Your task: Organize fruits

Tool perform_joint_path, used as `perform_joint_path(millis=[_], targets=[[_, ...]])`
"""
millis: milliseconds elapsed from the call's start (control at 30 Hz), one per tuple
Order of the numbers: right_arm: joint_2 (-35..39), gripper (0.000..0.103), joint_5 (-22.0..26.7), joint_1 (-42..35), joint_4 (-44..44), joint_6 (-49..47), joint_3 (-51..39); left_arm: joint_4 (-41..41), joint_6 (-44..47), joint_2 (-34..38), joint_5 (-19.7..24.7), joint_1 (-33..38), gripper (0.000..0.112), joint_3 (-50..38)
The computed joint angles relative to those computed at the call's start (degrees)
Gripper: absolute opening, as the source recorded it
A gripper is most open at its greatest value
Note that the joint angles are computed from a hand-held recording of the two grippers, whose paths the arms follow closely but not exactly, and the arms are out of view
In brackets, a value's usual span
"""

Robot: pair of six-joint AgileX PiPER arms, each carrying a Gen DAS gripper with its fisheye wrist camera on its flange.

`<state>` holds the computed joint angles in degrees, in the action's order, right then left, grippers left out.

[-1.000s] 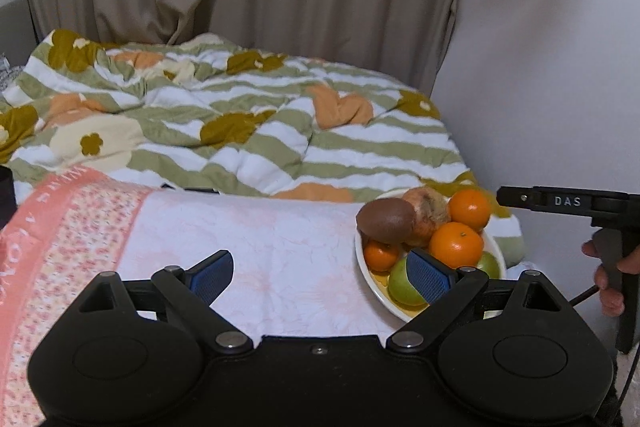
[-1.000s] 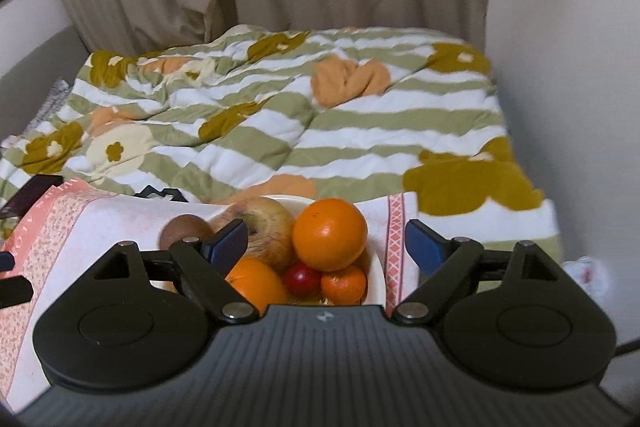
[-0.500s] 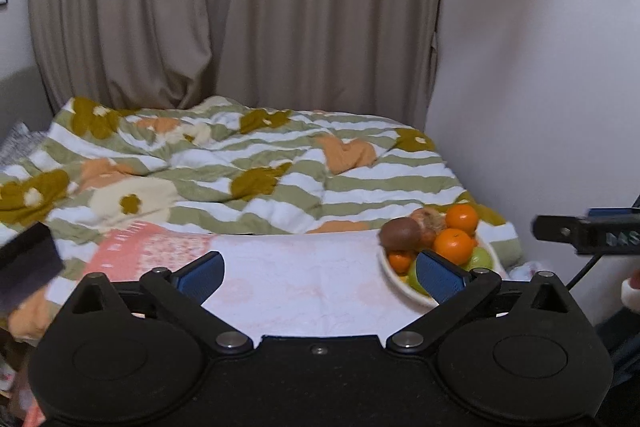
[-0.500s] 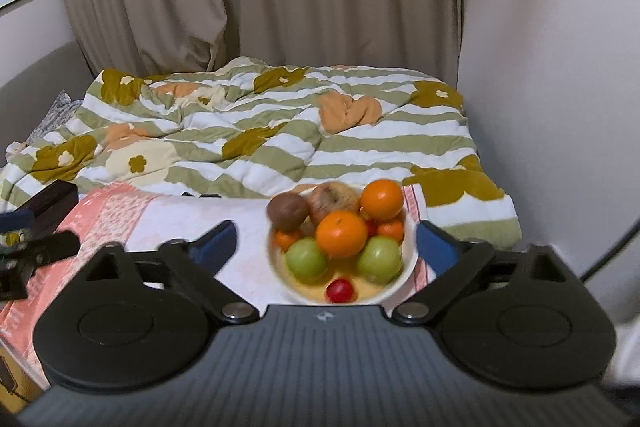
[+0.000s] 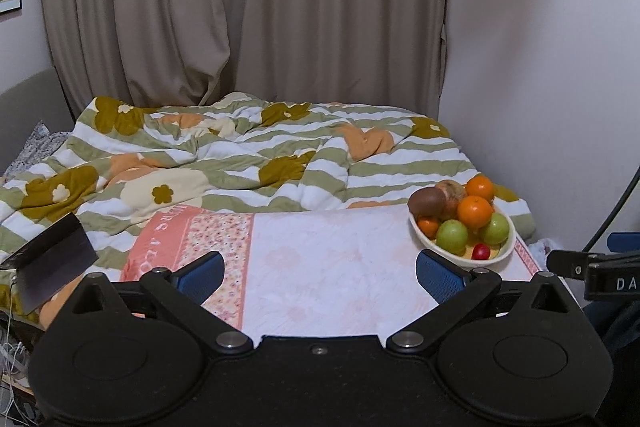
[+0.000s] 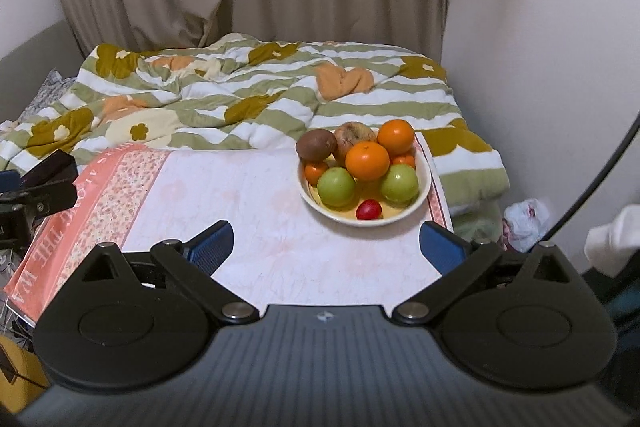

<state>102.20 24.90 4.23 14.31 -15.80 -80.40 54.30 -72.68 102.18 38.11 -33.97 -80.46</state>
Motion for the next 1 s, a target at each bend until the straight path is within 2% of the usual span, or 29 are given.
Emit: perform_joint_path(millis=[533, 1000], targets=[[-2.1, 0.103, -0.3, 3.1, -10.3, 10.9, 2.5, 0.3, 0.4, -3.3, -2.2, 0.9, 0.103, 4.9], [-1.8, 0.103, 0.8, 3.2, -11.8, 12.8, 2.3, -0.5, 0.9, -3.1, -2.2, 0.9, 0.103, 4.7]])
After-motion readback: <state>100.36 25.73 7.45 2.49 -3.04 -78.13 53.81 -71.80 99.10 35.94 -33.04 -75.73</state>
